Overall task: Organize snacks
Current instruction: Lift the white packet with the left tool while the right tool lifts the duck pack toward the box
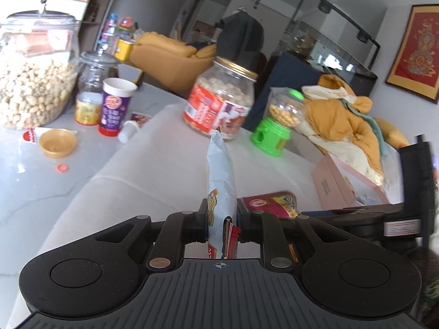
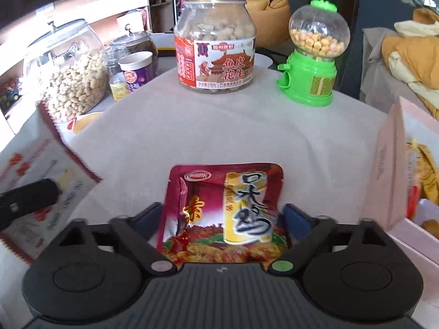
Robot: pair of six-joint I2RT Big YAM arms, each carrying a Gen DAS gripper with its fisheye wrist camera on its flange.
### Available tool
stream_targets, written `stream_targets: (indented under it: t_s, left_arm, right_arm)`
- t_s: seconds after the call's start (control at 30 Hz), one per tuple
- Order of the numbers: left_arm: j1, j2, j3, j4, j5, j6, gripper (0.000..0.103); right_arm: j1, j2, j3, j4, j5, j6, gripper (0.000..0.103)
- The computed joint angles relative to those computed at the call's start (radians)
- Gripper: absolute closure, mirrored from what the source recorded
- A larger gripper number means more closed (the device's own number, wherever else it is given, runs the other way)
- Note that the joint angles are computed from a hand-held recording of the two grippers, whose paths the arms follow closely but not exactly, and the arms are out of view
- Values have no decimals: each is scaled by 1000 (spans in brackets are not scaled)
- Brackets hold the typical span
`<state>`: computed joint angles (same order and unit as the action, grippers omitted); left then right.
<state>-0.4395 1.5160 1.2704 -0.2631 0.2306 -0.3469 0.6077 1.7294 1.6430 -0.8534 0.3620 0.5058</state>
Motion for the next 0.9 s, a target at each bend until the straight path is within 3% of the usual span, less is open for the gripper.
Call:
stream_targets:
  t_s: [0.1, 0.23, 0.3, 0.43, 0.5, 0.63, 0.73, 0.77, 0.8, 0.83, 0.87, 0.9]
  left_arm:
    - [-19, -8, -2, -12, 17, 19, 82]
    - [-48, -11, 5, -47, 50, 33, 82]
    - [-66, -13, 16, -65, 94, 40, 82]
    - [-118, -11, 52, -80, 146, 52, 82]
    - [-145, -9, 71, -81, 146, 53, 82]
    - [-191, 4, 108, -118, 121, 66, 82]
    - [-212, 19, 124, -150, 79, 84, 82]
    - [-215, 25, 128, -158, 61, 84, 82]
    - [-215, 27, 130, -167, 39, 88, 82]
    - [-215, 30, 129, -168, 10, 91, 82]
    - [-213, 32, 125, -160, -18, 94, 82]
    - [-211, 35, 122, -149, -51, 93, 82]
  right_arm:
    - [13, -68, -63, 7, -47, -5, 40]
    - [40, -160, -155, -7, -24, 2, 47]
    - [43, -228, -209, -2, -26, 27, 62]
    - [52, -377, -311, -3, 22, 51, 73]
    - [51, -443, -353, -16, 37, 76, 83]
    - [55, -530, -429, -27, 83, 105, 92]
    - [57, -557, -476, -28, 119, 144, 89]
    - [52, -558, -488, -28, 113, 171, 76]
    - [41, -556, -502, -20, 92, 200, 48]
    - [33, -553, -515, -7, 74, 231, 35]
    - [29, -548, -530, 13, 71, 265, 24]
    - [28, -542, -545, 38, 65, 293, 24]
